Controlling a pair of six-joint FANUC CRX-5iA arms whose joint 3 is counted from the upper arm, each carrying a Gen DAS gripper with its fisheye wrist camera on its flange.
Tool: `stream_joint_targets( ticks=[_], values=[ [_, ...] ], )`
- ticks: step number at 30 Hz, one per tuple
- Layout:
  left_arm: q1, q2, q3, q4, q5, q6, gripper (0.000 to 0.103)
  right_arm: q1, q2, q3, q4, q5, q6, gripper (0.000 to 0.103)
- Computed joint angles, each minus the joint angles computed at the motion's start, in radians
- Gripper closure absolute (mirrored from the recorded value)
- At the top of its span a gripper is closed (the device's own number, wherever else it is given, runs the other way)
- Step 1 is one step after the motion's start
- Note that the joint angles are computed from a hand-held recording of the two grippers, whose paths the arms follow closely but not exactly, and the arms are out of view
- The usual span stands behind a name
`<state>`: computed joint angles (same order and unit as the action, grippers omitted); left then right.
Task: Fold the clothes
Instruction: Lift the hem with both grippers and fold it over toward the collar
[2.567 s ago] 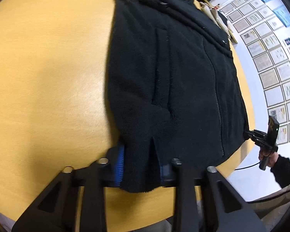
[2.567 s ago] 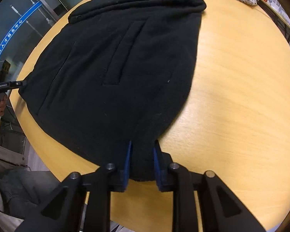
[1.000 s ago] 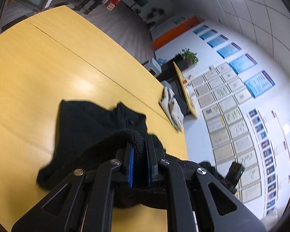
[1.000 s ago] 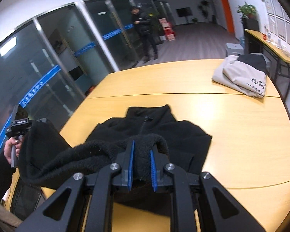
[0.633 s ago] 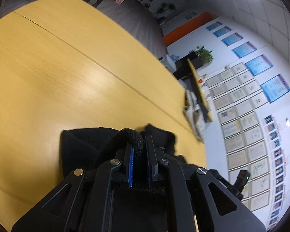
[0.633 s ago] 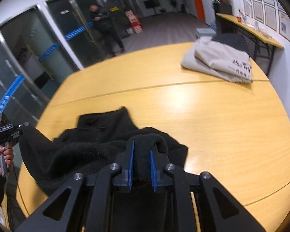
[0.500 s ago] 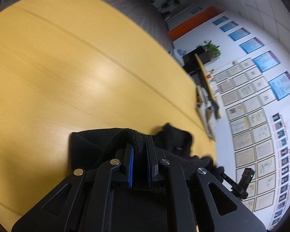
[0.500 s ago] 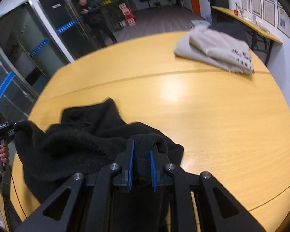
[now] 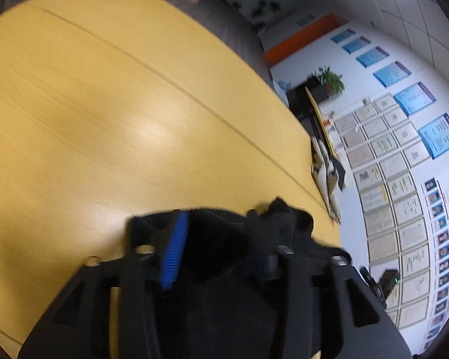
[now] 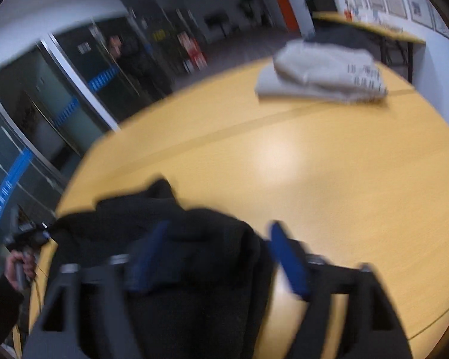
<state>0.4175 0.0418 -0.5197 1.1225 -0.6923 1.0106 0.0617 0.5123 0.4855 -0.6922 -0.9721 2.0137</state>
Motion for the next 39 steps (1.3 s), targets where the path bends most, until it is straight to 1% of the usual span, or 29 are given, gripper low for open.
stream_joint_targets(
  ticks=[1,3,5,7,10,12,14,15,16,17,18,19,20,23,24,26,27,28,29,30,31,32,33,34,35,36,37,38,39],
  values=[
    [0.004,-0.009,-0.002,-0.005,0.005,0.005,0.054,-0.003,-0.009,-0.007,-0.003,0.013,0.021,0.013],
    [0.013,-0.005,0.025,-0.068,-0.007,0.035,0.054,0.023,-0.005,-0.007,0.084,0.023,0.027,0.013],
    [0.015,0.026,0.065,-0.136,-0.044,0.047,0.051,0.048,0.016,0.006,0.148,0.013,0.033,0.013],
    [0.009,0.060,0.092,-0.154,-0.077,0.027,0.049,0.073,0.036,0.013,0.204,0.012,0.046,0.013],
    [-0.004,0.114,0.136,-0.184,-0.121,-0.008,0.049,0.106,0.062,0.011,0.266,0.037,0.064,0.013],
    [-0.010,0.141,0.164,-0.207,-0.118,0.006,0.049,0.111,0.094,0.039,0.274,0.033,0.041,0.013],
    [-0.007,0.168,0.177,-0.186,-0.129,0.006,0.049,0.117,0.133,0.084,0.288,0.000,0.013,0.020],
    [-0.006,0.182,0.185,-0.176,-0.135,0.003,0.050,0.120,0.158,0.115,0.296,-0.024,-0.002,0.037],
    [-0.008,0.196,0.194,-0.165,-0.147,-0.011,0.051,0.115,0.186,0.159,0.279,-0.072,-0.008,0.063],
    [-0.010,0.210,0.203,-0.154,-0.159,-0.026,0.063,0.105,0.207,0.196,0.244,-0.115,-0.012,0.076],
    [-0.012,0.223,0.214,-0.147,-0.171,-0.037,0.075,0.105,0.203,0.191,0.241,-0.107,-0.025,0.087],
    [-0.014,0.232,0.226,-0.157,-0.180,-0.036,0.094,0.106,0.183,0.164,0.237,-0.077,-0.026,0.093],
    [-0.012,0.230,0.222,-0.140,-0.179,-0.040,0.094,0.097,0.161,0.138,0.207,-0.041,-0.019,0.093],
    [-0.017,0.177,0.130,0.038,-0.127,-0.168,0.095,0.067,0.105,0.075,0.112,0.057,0.002,0.095],
    [-0.016,0.175,0.121,0.039,-0.112,-0.161,0.095,0.059,0.093,0.058,0.095,0.083,0.000,0.095],
    [-0.015,0.170,0.102,0.042,-0.082,-0.148,0.094,0.073,0.116,0.063,0.166,0.080,-0.065,0.095],
    [-0.015,0.170,0.097,0.034,-0.068,-0.136,0.093,0.083,0.141,0.079,0.213,0.056,-0.110,0.095],
    [-0.016,0.179,0.116,-0.027,-0.063,-0.093,0.088,0.089,0.162,0.096,0.242,0.033,-0.142,0.094],
    [-0.018,0.187,0.134,-0.082,-0.061,-0.052,0.081,0.092,0.177,0.108,0.254,0.014,-0.164,0.093],
    [-0.019,0.189,0.143,-0.102,-0.059,-0.027,0.077,0.092,0.178,0.106,0.254,0.015,-0.176,0.091],
    [-0.020,0.191,0.150,-0.115,-0.058,-0.007,0.066,0.092,0.175,0.101,0.253,0.020,-0.185,0.084],
    [-0.025,0.191,0.144,-0.084,-0.056,-0.019,0.052,0.088,0.172,0.100,0.236,0.017,-0.185,0.076],
    [-0.033,0.191,0.134,-0.043,-0.046,-0.044,0.045,0.080,0.173,0.108,0.212,0.002,-0.176,0.059],
    [-0.042,0.192,0.126,-0.001,-0.037,-0.070,0.035,0.075,0.173,0.110,0.197,-0.003,-0.164,0.049],
    [-0.051,0.194,0.121,0.035,-0.033,-0.093,0.034,0.074,0.173,0.111,0.193,-0.003,-0.160,0.048],
    [-0.052,0.209,0.134,0.029,-0.048,-0.094,0.034,0.074,0.173,0.113,0.192,-0.003,-0.158,0.048],
    [-0.053,0.224,0.148,0.023,-0.063,-0.096,0.040,0.073,0.176,0.120,0.183,-0.011,-0.151,0.062],
    [-0.054,0.239,0.164,0.012,-0.078,-0.093,0.069,0.074,0.176,0.125,0.173,-0.010,-0.142,0.079],
    [-0.053,0.254,0.187,-0.030,-0.093,-0.065,0.086,0.073,0.168,0.118,0.162,0.007,-0.124,0.095]
  ],
)
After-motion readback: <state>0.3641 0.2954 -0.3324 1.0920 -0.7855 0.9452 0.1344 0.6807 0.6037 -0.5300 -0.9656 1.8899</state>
